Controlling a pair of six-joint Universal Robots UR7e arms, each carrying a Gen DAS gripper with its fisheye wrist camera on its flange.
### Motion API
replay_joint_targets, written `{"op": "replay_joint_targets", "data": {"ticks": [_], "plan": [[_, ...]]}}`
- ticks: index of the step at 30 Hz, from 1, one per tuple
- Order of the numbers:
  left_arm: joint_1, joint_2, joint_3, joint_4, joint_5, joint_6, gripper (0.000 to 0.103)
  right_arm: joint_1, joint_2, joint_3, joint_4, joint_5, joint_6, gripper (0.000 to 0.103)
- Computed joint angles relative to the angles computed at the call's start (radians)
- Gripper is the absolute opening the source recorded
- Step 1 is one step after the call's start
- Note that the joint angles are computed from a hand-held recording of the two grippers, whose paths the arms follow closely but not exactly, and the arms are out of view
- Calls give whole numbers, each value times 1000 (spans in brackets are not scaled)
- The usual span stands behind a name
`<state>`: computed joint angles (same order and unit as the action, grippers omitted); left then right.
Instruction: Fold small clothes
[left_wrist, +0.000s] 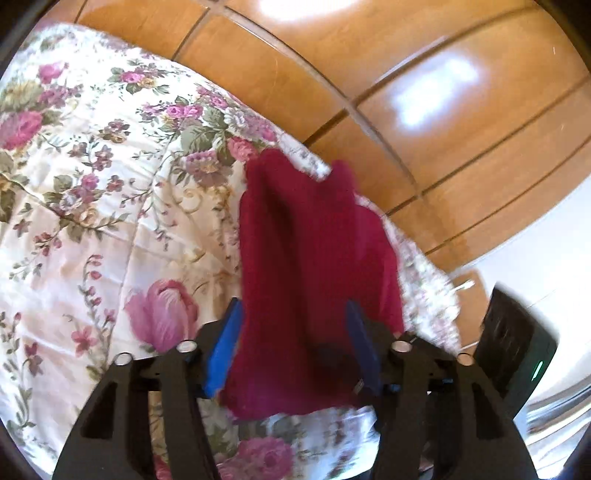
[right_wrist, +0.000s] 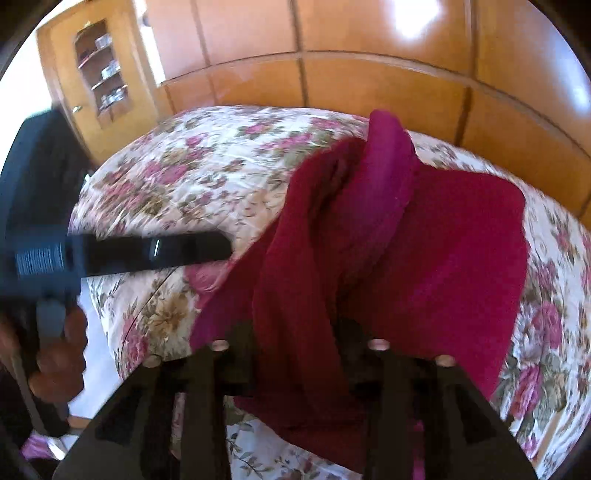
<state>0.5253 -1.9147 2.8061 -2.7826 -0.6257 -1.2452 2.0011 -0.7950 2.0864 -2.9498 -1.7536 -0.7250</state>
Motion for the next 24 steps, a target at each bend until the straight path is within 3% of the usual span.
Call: {"op": "replay_joint_targets", "data": {"ticks": [3,7,13,17,20,22,24], "plan": [[45,43,-15,-151,-35,102,69,-26,-58,34,69,98,-39,64],[107,111,-51,-249,-96,183,77,-74,-157,86,146,172,-54,64],[188,228,-119,-297,-193,248,77,-161,-288,160,128,163,-28,64],[230,283,-187,-191,-226,239,76,-189,-310,178,77,122,-7,64],[220,310,-244,-40,-204,244,54,-194,-317,184,61,122,1,64],[186,306,-266,84,-148,233,29,-194,-315,189,41,126,3,64],[166,287,-260,123,-117,221,26,-193,-312,189,40,138,7,64]]}}
